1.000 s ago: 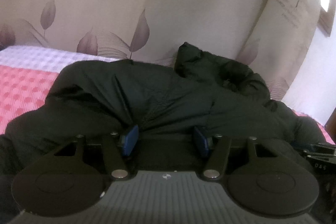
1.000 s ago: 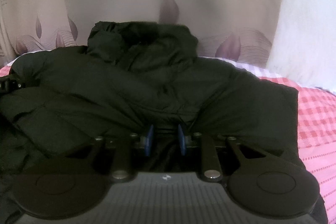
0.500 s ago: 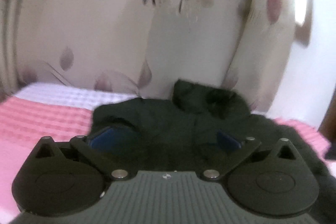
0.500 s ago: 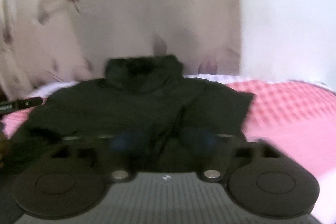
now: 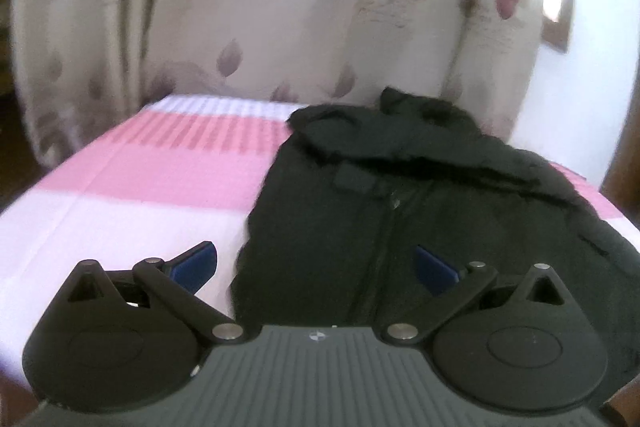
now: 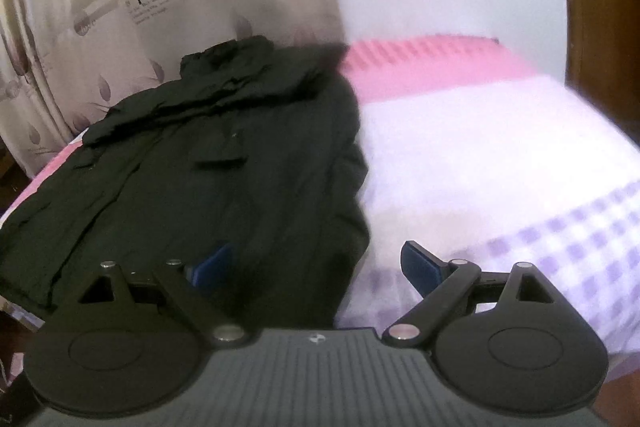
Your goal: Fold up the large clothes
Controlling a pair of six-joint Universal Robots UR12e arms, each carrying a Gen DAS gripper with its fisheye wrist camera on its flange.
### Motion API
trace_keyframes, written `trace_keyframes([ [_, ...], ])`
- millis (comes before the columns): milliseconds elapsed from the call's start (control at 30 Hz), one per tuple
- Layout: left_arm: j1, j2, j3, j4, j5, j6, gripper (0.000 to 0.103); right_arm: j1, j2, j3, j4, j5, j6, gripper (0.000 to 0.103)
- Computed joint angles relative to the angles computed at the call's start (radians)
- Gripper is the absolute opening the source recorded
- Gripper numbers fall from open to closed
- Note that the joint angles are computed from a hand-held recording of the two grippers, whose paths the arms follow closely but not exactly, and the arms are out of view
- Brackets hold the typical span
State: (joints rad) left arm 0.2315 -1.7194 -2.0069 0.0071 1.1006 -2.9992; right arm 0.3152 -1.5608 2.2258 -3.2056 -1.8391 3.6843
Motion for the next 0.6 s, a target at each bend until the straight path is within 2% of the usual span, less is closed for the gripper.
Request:
trace_keyframes([
  [133, 0.019, 0.014, -0.025, -0.01, 0.004, -0.042, 0.103, -0.009, 0.024, 0.004, -0.056, 0.058, 0.03, 0.091],
  [200, 0.023, 0.016, -0.027, -0.026, 0.007, -0.052, 0.103, -0.004, 0.036, -0.001, -0.069, 0.057, 0.036, 0.089],
  [300, 0.023, 0.019, -0.027, -0.054, 0.011, -0.045, 0.103, -0.012, 0.051, 0.002, -0.113, 0.095, 0.053, 0.068],
  [367, 0.022, 0.023, -0.023, -0.099, 0.0, -0.024, 0.101, -0.016, 0.055, -0.001, -0.119, 0.114, 0.055, 0.05],
  [433, 0.018, 0.025, -0.017, -0.147, -0.005, 0.006, 0.097, -0.022, 0.058, -0.001, -0.127, 0.135, 0.057, 0.043],
  [533, 0.0, 0.026, -0.011, -0.212, 0.03, 0.056, 0.088, -0.029, 0.063, -0.002, -0.134, 0.151, 0.063, 0.041],
  [600, -0.015, 0.027, -0.021, -0.178, 0.071, 0.089, 0.087, -0.036, 0.063, 0.002, -0.144, 0.165, 0.072, 0.041],
])
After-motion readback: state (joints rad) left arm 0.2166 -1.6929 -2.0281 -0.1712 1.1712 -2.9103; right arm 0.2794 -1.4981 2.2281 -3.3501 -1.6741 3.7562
